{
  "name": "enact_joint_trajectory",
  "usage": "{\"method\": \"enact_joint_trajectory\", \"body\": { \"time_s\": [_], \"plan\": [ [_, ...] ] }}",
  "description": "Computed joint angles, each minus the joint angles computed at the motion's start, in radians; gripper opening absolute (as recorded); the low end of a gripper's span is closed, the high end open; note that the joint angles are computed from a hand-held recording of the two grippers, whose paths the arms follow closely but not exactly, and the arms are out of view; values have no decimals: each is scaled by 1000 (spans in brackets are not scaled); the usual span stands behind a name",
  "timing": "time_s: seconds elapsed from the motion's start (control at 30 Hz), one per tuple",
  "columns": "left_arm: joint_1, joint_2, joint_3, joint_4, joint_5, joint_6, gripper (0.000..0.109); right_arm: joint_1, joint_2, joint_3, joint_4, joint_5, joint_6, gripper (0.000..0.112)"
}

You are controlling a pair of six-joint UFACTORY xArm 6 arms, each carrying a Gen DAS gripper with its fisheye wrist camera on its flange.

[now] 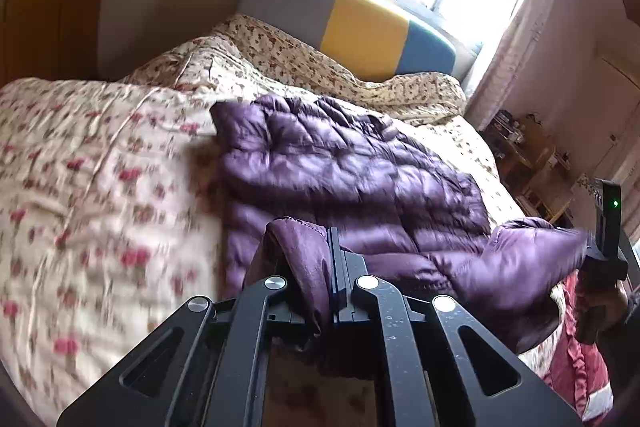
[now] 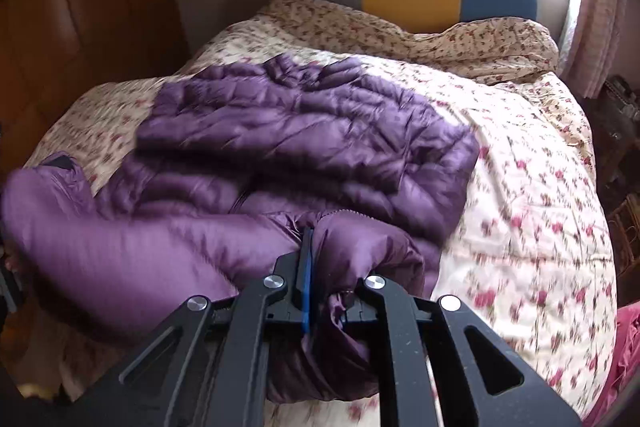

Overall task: Fold large clothes
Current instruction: 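Lift the hem with the right gripper while the left gripper grasps the hem too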

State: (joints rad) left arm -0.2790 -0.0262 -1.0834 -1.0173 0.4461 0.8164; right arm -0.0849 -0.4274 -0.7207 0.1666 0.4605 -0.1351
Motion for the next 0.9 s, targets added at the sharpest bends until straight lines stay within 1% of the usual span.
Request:
{"method": "enact_joint_trajectory", "body": {
  "time_s": [0.13, 0.27, 0.37, 0.47, 0.57, 0.6, 0.63, 0.67, 0.7, 0.77, 0.87, 0.9],
  "plan": [
    [-4, 145, -170, 72, 2, -77, 6, -26, 153, -124, -29, -44, 49, 8],
    [-9, 290, -355, 192, 9, -187, 5, -43, 285, -253, -69, -53, 96, 8],
    [-5, 417, -529, 303, 30, -307, 5, -56, 408, -385, -111, -48, 153, 8],
    [4, 549, -710, 429, 70, -448, 5, -59, 506, -493, -174, -30, 219, 8],
    [11, 686, -901, 551, 136, -584, 5, -65, 614, -608, -213, 12, 264, 9],
    [13, 735, -969, 583, 166, -620, 5, -65, 645, -639, -229, 23, 279, 9],
    [12, 766, -1012, 618, 178, -649, 5, -66, 662, -652, -236, 26, 284, 10],
    [12, 818, -1087, 658, 214, -687, 5, -66, 692, -680, -252, 35, 302, 10],
    [12, 859, -1149, 681, 246, -713, 5, -66, 711, -695, -261, 37, 314, 11],
    [9, 919, -1234, 746, 281, -769, 6, -67, 740, -710, -278, 21, 338, 13],
    [10, 1023, -1392, 779, 354, -810, 8, -69, 778, -735, -287, 16, 358, 16],
    [12, 1069, -1469, 789, 394, -827, 8, -70, 787, -744, -285, 17, 360, 19]
  ]
}}
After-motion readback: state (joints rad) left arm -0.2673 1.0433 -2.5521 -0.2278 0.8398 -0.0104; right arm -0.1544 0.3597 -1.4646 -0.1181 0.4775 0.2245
